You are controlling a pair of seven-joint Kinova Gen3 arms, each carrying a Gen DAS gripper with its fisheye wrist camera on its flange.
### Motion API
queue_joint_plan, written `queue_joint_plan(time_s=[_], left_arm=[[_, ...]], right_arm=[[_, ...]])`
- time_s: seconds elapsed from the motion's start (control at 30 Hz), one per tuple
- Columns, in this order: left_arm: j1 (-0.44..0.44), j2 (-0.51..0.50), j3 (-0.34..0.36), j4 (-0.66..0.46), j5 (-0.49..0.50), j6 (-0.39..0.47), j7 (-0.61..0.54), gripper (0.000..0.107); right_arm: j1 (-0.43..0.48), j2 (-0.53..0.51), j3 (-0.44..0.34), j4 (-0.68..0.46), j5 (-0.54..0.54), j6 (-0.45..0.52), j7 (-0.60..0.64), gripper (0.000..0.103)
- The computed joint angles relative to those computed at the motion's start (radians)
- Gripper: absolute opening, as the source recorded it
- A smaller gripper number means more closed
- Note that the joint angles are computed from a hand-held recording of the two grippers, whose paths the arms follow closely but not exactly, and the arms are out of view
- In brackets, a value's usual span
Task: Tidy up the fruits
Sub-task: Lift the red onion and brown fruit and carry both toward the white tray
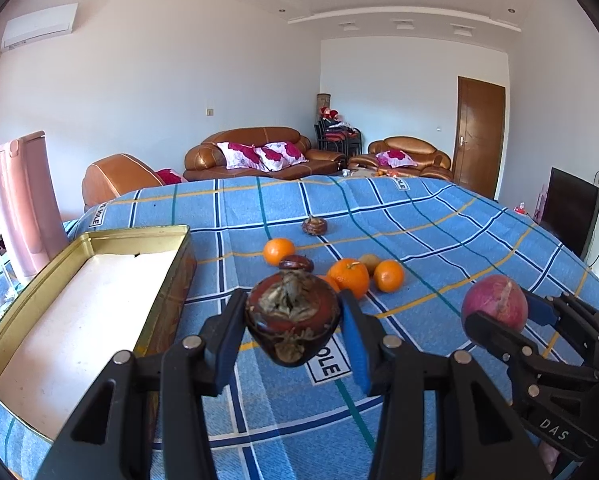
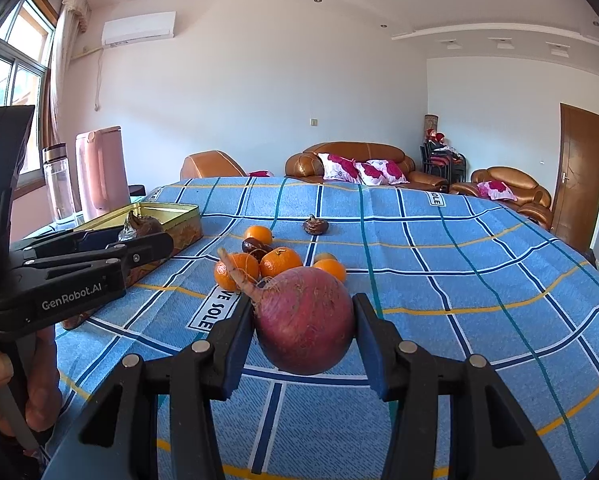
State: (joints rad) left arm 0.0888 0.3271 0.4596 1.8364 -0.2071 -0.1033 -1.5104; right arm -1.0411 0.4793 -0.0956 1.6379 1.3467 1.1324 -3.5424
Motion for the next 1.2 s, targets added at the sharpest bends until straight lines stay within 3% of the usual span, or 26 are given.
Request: queue_joint_plan(time_s=[1.2], left_arm=[[0.124,-0.039,-0.167,0.09,-0.064,-0.183,0.099,0.048]], right_arm=[[-0.025,0.008,-0.019,0.039,0.091,0.059,-0.068,0.051]])
